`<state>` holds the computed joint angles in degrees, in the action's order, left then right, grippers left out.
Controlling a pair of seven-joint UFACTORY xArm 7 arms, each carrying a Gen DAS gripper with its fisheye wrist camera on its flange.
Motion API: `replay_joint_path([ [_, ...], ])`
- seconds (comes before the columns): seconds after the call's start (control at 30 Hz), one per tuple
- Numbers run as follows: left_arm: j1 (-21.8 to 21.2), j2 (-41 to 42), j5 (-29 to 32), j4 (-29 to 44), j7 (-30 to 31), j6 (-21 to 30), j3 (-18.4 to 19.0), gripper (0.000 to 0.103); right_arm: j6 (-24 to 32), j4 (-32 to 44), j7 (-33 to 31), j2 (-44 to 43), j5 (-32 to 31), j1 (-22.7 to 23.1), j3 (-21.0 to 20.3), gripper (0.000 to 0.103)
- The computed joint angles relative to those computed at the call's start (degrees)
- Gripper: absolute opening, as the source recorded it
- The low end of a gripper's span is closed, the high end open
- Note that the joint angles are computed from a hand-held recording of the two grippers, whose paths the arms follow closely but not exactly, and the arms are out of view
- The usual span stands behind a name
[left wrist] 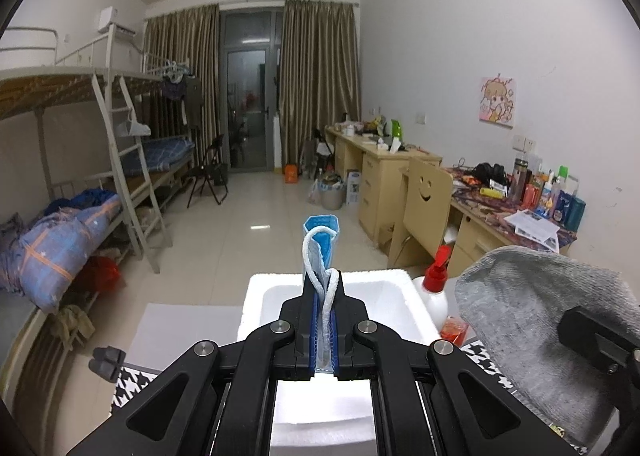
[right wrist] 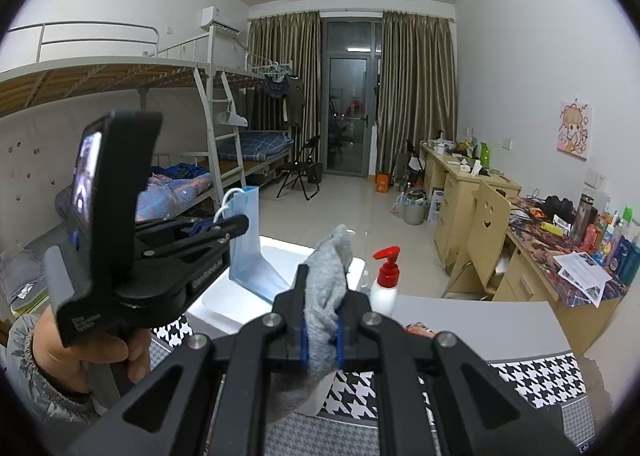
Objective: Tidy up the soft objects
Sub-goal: 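Lower the blue mask into the foam box and open the left gripper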
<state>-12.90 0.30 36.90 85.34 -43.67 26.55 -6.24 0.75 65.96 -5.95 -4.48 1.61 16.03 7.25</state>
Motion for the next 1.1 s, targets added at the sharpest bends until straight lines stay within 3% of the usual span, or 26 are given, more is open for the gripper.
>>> replay_joint_path([
  [0.23,-0.1,2.2,-4.3,1.6,4.5,1.7,0.7,0.009,2.0,2.4,2.1,1.9,-1.8,-0.6,0.5,0.013],
  [0.3,-0.2,2.6,-5.1,1.9,5.6,2.5,0.9,0.031,2.2,2.9,3.3,2.2,-3.0,-0.8,0.7,0.013],
  [0.33,-0.2,2.7,-6.4,1.8,6.5,2.7,1.0,0.057,2.3,3.1,3.4,2.3,-3.2,-0.8,0.7,0.013],
  [0.37,-0.1,2.5,-7.6,1.2,6.9,1.8,1.2,0.075,2.5,3.3,4.2,2.4,-4.0,-0.9,0.8,0.013],
  [0.57,0.5,-0.1,-0.8,-1.4,-0.8,0.9,1.7,0.097,3.4,4.6,6.0,3.3,-6.2,-0.8,0.8,0.013],
  [0.97,5.2,-7.1,7.4,-7.5,-9.0,1.8,-1.3,0.102,7.1,9.1,-0.2,6.5,0.5,0.6,1.5,0.013],
  [1.1,6.5,-8.6,6.7,-9.3,-8.1,1.8,-2.1,0.102,7.9,11.1,2.5,8.1,-2.5,1.4,1.1,0.013],
])
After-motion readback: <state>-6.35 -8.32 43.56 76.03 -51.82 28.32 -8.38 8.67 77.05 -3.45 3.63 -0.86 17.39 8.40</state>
